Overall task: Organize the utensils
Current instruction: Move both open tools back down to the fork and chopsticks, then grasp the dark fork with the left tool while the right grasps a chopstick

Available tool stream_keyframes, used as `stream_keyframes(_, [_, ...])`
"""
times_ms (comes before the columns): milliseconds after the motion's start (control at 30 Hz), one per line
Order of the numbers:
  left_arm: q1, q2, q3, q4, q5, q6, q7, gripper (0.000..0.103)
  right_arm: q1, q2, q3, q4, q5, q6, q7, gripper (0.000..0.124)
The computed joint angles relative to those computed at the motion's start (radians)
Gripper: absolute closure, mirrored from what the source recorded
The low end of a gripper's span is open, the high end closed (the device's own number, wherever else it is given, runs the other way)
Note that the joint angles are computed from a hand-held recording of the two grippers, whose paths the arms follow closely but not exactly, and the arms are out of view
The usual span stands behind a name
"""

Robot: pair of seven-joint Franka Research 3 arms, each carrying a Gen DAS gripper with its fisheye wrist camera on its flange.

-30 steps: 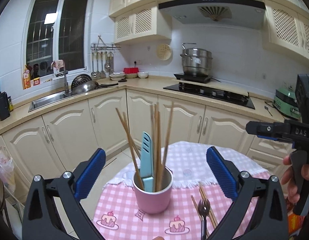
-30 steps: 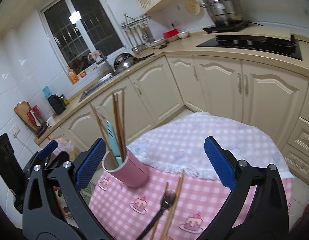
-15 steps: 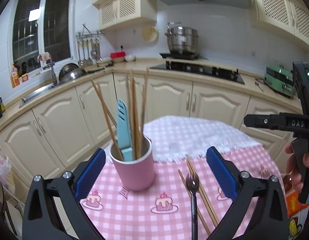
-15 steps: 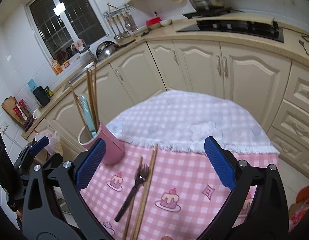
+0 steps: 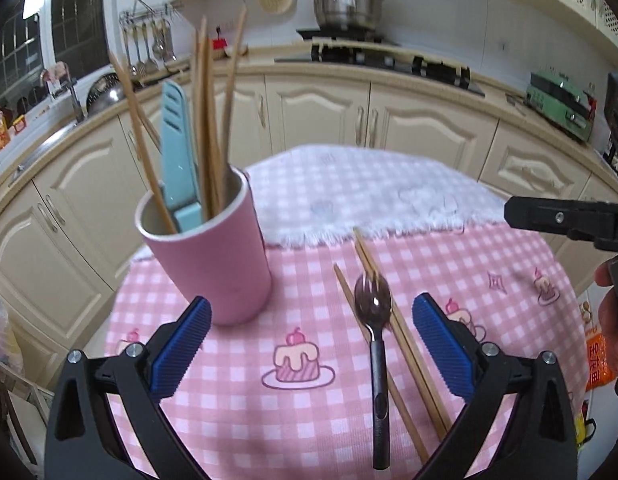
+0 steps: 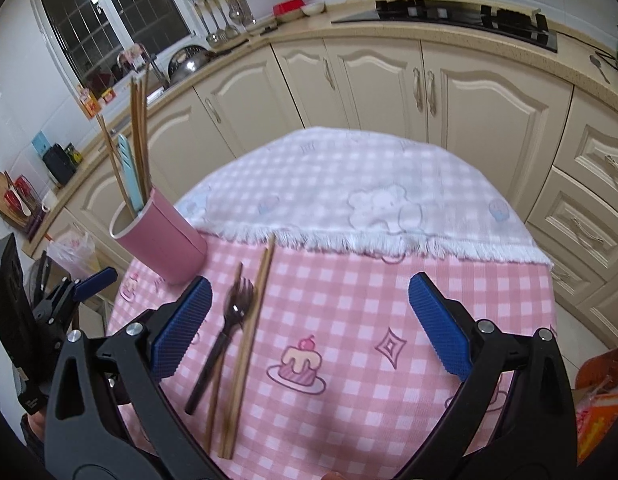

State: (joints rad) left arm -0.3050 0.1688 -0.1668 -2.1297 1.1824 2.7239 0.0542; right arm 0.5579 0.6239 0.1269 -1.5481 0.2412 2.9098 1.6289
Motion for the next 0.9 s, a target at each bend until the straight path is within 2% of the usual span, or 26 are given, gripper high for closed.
stream_keyframes(367, [-0.002, 0.154, 0.01, 0.096, -0.248, 0.027, 0.256, 0.006, -0.018, 0.027, 0.005, 0.005, 0.018, -0.049, 0.005, 0.027])
stream_keyframes(400, [-0.003, 0.165, 0.014, 0.102, -0.271, 0.037, 0.275, 0.008, -0.018, 0.03, 0.004, 0.007, 0.019, -0.052, 0.007, 0.027])
stream_keyframes(467, [0.001, 0.19, 0.012, 0.118, -0.337, 0.043, 0.334, 0.022, -0.02, 0.031, 0.001, 0.006, 0.022, -0.056, 0.015, 0.027])
stream_keyframes(533, [0.001, 0.213, 0.013, 0.136, -0.396, 0.044, 0.388, 0.029, -0.023, 0.034, 0.001, 0.008, 0.024, -0.059, 0.02, 0.027])
stream_keyframes(633, [-0.02, 0.226, 0.033, 0.149, -0.423, 0.042, 0.422, 0.03, -0.029, 0.033, 0.002, 0.006, 0.025, -0.061, 0.018, 0.027])
stream_keyframes(800, [-0.022, 0.244, 0.032, 0.181, -0.484, 0.028, 0.508, 0.036, -0.033, 0.039, 0.008, 0.012, 0.028, -0.066, 0.015, 0.027])
stream_keyframes(900, [-0.012, 0.258, 0.025, 0.201, -0.527, 0.042, 0.569, 0.052, -0.034, 0.044, 0.014, 0.015, 0.032, -0.07, 0.009, 0.027])
